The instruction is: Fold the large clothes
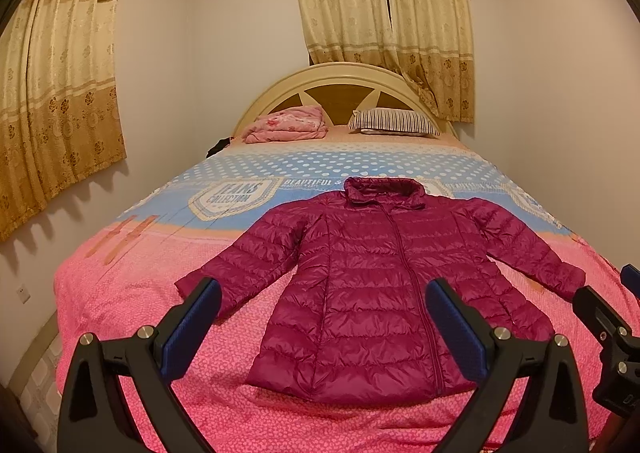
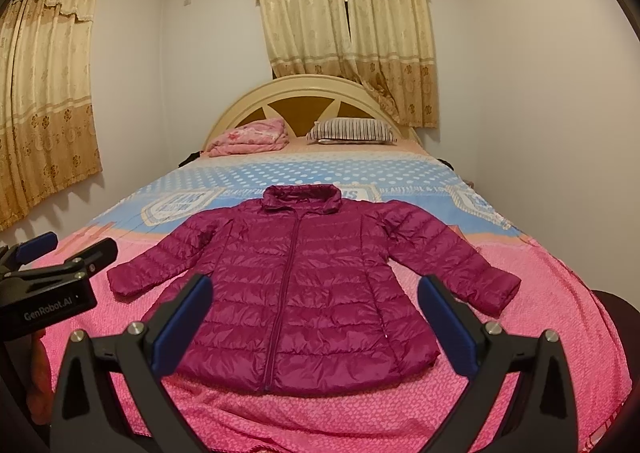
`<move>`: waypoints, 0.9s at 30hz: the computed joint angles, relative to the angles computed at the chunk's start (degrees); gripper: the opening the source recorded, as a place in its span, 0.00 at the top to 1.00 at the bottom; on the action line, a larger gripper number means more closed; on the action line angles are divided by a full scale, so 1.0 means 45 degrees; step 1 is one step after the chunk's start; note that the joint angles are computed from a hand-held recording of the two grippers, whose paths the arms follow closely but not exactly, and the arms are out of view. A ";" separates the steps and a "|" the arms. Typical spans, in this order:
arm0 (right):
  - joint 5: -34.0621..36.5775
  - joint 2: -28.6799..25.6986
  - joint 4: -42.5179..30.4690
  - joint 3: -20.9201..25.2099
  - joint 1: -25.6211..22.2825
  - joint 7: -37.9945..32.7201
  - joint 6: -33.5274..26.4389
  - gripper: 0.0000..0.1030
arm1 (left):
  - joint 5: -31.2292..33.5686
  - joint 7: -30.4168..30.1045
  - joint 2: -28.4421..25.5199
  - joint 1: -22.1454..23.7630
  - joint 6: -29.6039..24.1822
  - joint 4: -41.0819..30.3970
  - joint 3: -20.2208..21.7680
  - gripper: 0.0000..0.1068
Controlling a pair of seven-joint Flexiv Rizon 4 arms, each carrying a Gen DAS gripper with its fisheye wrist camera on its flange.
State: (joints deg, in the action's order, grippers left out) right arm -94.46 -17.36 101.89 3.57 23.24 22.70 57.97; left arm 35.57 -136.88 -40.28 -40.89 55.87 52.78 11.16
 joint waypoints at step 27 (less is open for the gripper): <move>0.0245 -0.0125 0.0010 -0.0052 0.0005 -0.0136 0.0267 0.00 | 0.0014 -0.0115 -0.0074 0.0050 -0.0053 0.0010 0.0034 0.05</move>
